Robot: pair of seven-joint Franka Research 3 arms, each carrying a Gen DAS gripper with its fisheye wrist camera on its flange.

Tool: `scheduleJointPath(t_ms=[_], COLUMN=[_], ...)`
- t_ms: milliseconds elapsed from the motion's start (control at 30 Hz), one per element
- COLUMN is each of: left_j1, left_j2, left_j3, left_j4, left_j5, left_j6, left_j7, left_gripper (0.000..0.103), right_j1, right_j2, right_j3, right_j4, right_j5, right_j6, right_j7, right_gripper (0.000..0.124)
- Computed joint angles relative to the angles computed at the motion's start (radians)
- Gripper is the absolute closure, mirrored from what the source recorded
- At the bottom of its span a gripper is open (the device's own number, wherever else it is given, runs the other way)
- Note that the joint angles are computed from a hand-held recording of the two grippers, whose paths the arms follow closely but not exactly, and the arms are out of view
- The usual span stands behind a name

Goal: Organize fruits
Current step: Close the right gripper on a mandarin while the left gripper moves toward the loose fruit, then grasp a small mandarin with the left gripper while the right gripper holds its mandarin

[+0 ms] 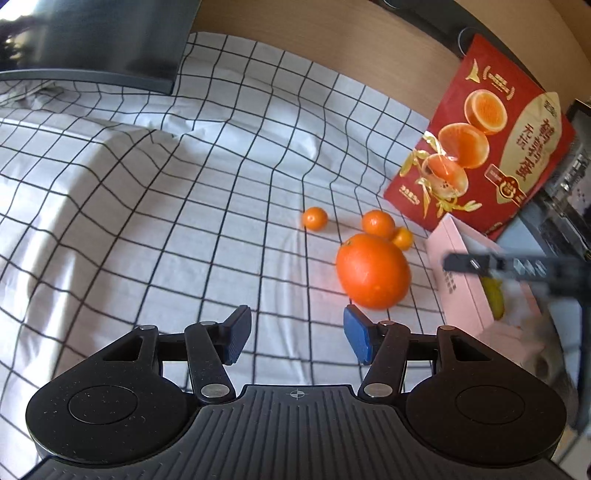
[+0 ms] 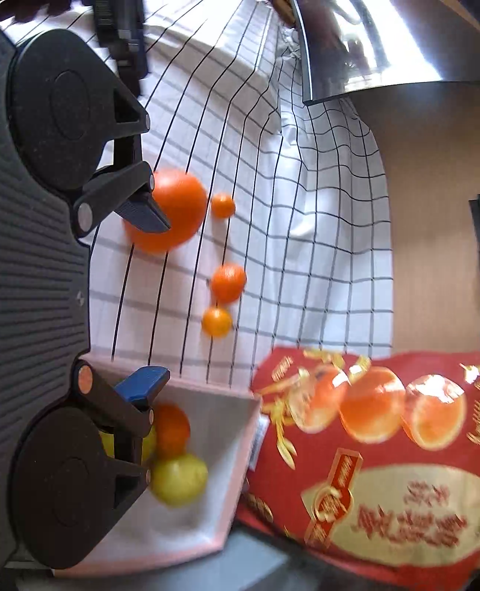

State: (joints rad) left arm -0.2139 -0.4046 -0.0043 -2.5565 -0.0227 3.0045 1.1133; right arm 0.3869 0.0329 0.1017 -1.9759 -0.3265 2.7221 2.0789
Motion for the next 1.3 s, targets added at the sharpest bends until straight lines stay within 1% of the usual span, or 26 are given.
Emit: scheduleJointPath(t_ms=[67, 133, 200, 300, 333, 400, 433, 500, 533, 567, 600, 633, 667, 700, 767, 833, 867, 933, 1000, 1033, 1100, 1133, 1167, 1200, 1300], left_j1=[-0.041, -0.074, -0.103, -0.141, -0.139, -0.113, -0.117, -0.129, -0.121, -0.127, -0.145, -0.154, -0.153, -0.162, -0.214, -0.266, -0.304, -0.408, -0.493, -0.531, -0.579, -0.581, -0.567, -0.549, -0.498], left_j2=[-0.018, -0.043, -0.06, -0.075, -0.077, -0.087, -0.097, -0.117, -0.122, -0.125, -0.125, -0.12, -0.112, -0.101, -0.075, -0.039, -0.014, 0.039, 0.117, 0.168, 0.287, 0.348, 0.415, 0.479, 0.616], left_j3=[0.046, 0.089, 0.129, 0.186, 0.191, 0.18, 0.19, 0.213, 0.211, 0.221, 0.242, 0.254, 0.256, 0.265, 0.31, 0.352, 0.384, 0.475, 0.548, 0.591, 0.655, 0.668, 0.669, 0.661, 0.628], left_j4=[-0.021, -0.045, -0.061, -0.08, -0.087, -0.098, -0.108, -0.129, -0.134, -0.136, -0.136, -0.133, -0.126, -0.116, -0.086, -0.04, -0.007, 0.075, 0.18, 0.244, 0.38, 0.443, 0.509, 0.571, 0.703], left_j5=[-0.031, -0.065, -0.098, -0.149, -0.16, -0.171, -0.184, -0.21, -0.214, -0.224, -0.238, -0.25, -0.258, -0.272, -0.319, -0.36, -0.387, -0.475, -0.567, -0.625, -0.762, -0.822, -0.857, -0.857, -0.813], left_j6=[0.005, 0.007, 0.003, 0.001, 0.004, -0.014, -0.017, -0.015, -0.021, -0.028, -0.03, -0.03, -0.033, -0.032, -0.031, -0.036, -0.042, -0.055, -0.074, -0.097, -0.168, -0.212, -0.262, -0.296, -0.368], left_j7=[0.036, 0.073, 0.109, 0.173, 0.184, 0.183, 0.193, 0.22, 0.222, 0.234, 0.258, 0.277, 0.288, 0.305, 0.369, 0.454, 0.508, 0.645, 0.777, 0.857, 1.011, 1.074, 1.11, 1.112, 1.098], left_gripper=[0.043, 0.043, 0.043, 0.043, 0.043, 0.043, 0.043, 0.043, 0.043, 0.043, 0.043, 0.043, 0.043, 0.043, 0.043, 0.043, 0.043, 0.043, 0.043, 0.043, 0.043, 0.043, 0.043, 0.044, 0.049], right_j1=[0.007, 0.026, 0.039, 0.06, 0.071, 0.089, 0.093, 0.093, 0.1, 0.11, 0.122, 0.129, 0.137, 0.144, 0.161, 0.163, 0.166, 0.173, 0.18, 0.175, 0.157, 0.15, 0.147, 0.144, 0.12], right_j2=[0.049, 0.106, 0.176, 0.311, 0.354, 0.433, 0.476, 0.548, 0.589, 0.612, 0.622, 0.639, 0.651, 0.659, 0.648, 0.598, 0.564, 0.485, 0.389, 0.336, 0.226, 0.182, 0.135, 0.091, -0.013], right_j3=[0.001, -0.012, -0.024, -0.042, -0.055, -0.083, -0.091, -0.1, -0.109, -0.122, -0.134, -0.138, -0.142, -0.145, -0.152, -0.147, -0.148, -0.155, -0.159, -0.152, -0.131, -0.122, -0.114, -0.105, -0.067], right_j4=[0.065, 0.15, 0.252, 0.45, 0.512, 0.62, 0.679, 0.78, 0.84, 0.868, 0.878, 0.905, 0.925, 0.942, 0.929, 0.856, 0.808, 0.705, 0.588, 0.527, 0.397, 0.346, 0.29, 0.238, 0.105], right_j5=[0.001, -0.037, -0.03, 0.028, 0.038, 0.057, 0.076, 0.113, 0.117, 0.108, 0.096, 0.091, 0.085, 0.081, 0.065, 0.07, 0.068, 0.047, 0.004, -0.003, -0.013, -0.026, -0.052, -0.078, -0.107], right_j6=[-0.029, -0.073, -0.127, -0.25, -0.283, -0.33, -0.361, -0.424, -0.466, -0.475, -0.475, -0.493, -0.51, -0.53, -0.541, -0.501, -0.476, -0.416, -0.361, -0.337, -0.291, -0.28, -0.274, -0.274, -0.274], right_j7=[-0.005, 0.005, -0.044, -0.125, -0.128, -0.122, -0.123, -0.15, -0.163, -0.173, -0.182, -0.203, -0.223, -0.242, -0.268, -0.268, -0.254, -0.217, -0.169, -0.147, -0.105, -0.081, -0.046, -0.008, 0.079], right_gripper=[0.044, 0.044, 0.044, 0.05, 0.054, 0.055, 0.056, 0.061, 0.067, 0.067, 0.067, 0.069, 0.079, 0.082, 0.082, 0.083, 0.083, 0.083, 0.083, 0.083, 0.083, 0.083, 0.083, 0.083, 0.083])
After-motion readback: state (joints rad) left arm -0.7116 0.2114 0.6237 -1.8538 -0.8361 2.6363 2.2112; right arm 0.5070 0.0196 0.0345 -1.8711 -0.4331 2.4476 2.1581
